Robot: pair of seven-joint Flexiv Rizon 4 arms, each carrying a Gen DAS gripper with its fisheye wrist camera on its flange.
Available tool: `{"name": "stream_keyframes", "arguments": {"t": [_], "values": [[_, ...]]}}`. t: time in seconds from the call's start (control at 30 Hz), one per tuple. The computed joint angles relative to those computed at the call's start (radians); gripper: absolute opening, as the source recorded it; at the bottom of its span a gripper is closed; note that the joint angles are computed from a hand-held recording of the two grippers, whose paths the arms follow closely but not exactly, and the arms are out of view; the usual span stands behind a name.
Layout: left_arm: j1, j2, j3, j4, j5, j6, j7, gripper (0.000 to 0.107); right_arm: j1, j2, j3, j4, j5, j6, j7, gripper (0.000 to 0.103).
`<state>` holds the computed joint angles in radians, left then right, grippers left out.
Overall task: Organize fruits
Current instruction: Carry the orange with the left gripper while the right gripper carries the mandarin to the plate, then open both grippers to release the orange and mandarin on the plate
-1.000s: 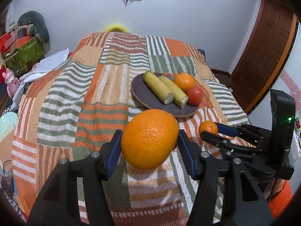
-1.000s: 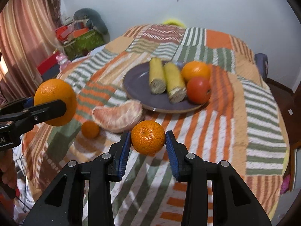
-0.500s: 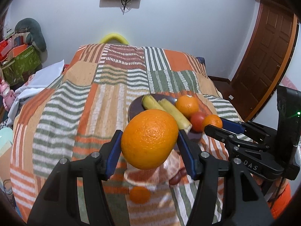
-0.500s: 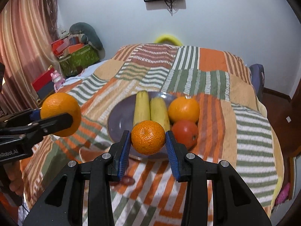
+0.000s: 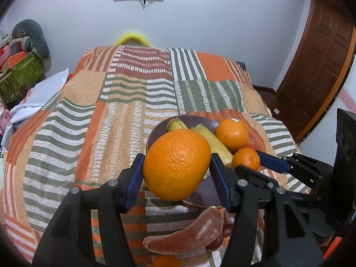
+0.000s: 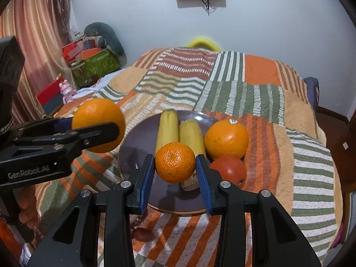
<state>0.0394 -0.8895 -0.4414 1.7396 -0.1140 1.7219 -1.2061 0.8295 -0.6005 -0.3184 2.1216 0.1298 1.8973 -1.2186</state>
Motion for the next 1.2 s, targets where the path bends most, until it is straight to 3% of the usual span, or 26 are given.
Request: {"name": "stream_keyframes", "arguments": {"t": [0.2,0.53,0.7,0.87,1.2], "values": [[-0.051,-0.026,0.056,-0.062,-0.037,-0.077,0.017,0.058,-0.022,-0.019,0.027,-0.013,-0.041,-0.031,0.001,0.035],[-0.086,-0.054,0.079,-0.112,-0.093,-0.144,0.06,0.058,-0.019,-0.036,0.018,-0.017,-0.063,-0.037,0.015,0.036],[-0.045,-0.048,0.027,-0.079,-0.1,-0.078,0.068,0.067,-0.028,-0.031,0.026,-0.014,-0.066,-0.034,0.022,0.045],[-0.04,-0.018,0.039,-0.046,-0.087,-0.061,0.049,0.067,-0.003,-0.018,0.003,0.001,-0.051,-0.031,0.024,0.046],[0.028,0.079,0.012,0.114,-0.015,0.019,0.011,0.067,0.153,0.051,-0.126,0.084,0.011,-0.027,0.014,0.046]]}}
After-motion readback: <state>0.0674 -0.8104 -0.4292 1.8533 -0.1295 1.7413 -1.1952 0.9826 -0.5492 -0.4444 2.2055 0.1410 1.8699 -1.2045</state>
